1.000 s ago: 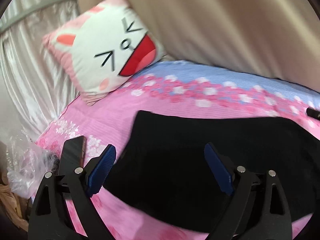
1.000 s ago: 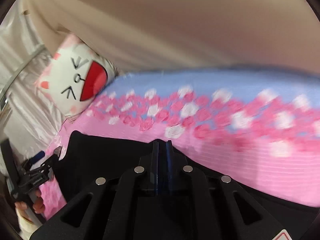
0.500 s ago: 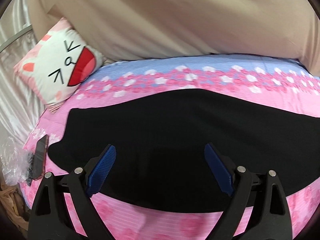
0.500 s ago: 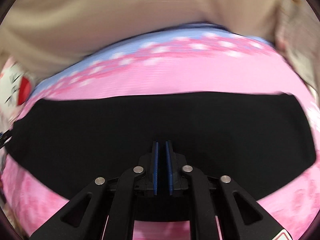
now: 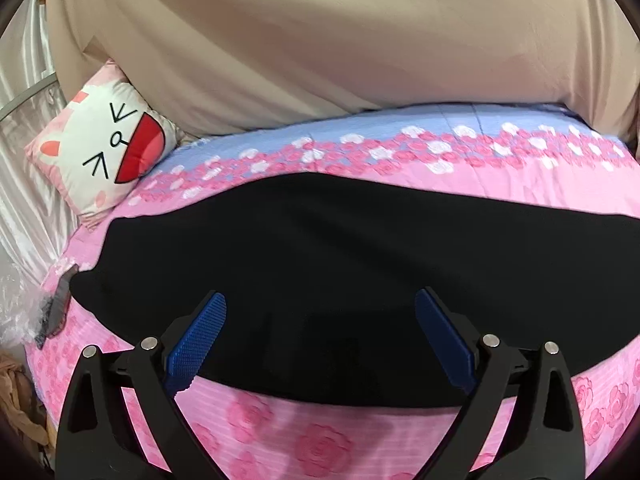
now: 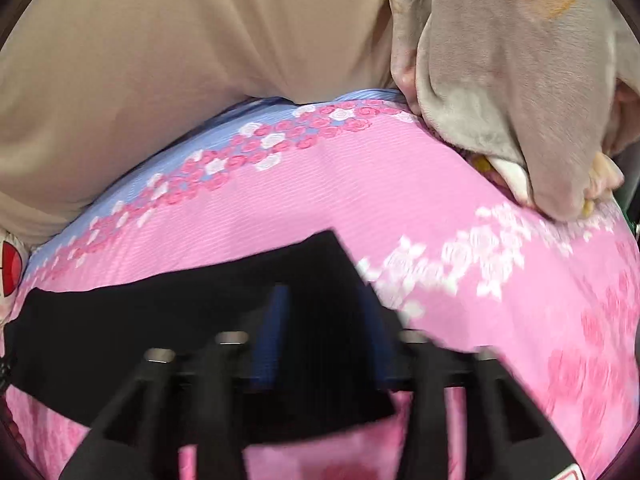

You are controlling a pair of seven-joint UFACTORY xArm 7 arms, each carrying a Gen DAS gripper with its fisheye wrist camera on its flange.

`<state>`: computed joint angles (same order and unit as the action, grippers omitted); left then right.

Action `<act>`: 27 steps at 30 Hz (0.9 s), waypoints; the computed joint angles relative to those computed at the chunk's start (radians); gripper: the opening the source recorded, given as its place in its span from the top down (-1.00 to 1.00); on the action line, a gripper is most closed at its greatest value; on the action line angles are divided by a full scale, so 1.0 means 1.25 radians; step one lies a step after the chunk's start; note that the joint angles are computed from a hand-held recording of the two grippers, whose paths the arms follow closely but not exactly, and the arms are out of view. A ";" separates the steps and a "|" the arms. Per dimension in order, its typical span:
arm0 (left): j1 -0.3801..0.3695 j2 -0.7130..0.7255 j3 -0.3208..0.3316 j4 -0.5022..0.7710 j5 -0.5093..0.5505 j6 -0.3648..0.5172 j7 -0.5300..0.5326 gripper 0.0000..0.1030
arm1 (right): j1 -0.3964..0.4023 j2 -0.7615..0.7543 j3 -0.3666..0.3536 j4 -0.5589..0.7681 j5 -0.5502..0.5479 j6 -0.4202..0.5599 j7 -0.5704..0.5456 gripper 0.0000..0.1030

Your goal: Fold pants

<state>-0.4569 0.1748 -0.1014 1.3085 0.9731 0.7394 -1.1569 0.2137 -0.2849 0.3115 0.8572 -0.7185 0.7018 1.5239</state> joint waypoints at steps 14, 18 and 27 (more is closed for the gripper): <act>-0.015 0.046 0.013 0.036 -0.016 0.042 0.002 -0.82 | -0.026 0.074 -0.074 0.012 -0.027 -0.123 -0.097 0.57; -0.022 0.042 0.019 0.021 0.008 0.028 -0.017 -0.82 | -0.026 -0.059 -0.027 -0.054 -0.046 -0.066 -0.019 0.15; -0.015 0.048 0.016 0.002 -0.029 -0.011 0.009 -0.90 | -0.039 -0.153 -0.008 -0.215 0.154 -0.171 -0.032 -0.13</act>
<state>-0.4761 0.2344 -0.0813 1.3113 0.9369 0.7262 -1.1462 0.1646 -0.4759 0.3016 0.5888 -0.5255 0.4879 1.4837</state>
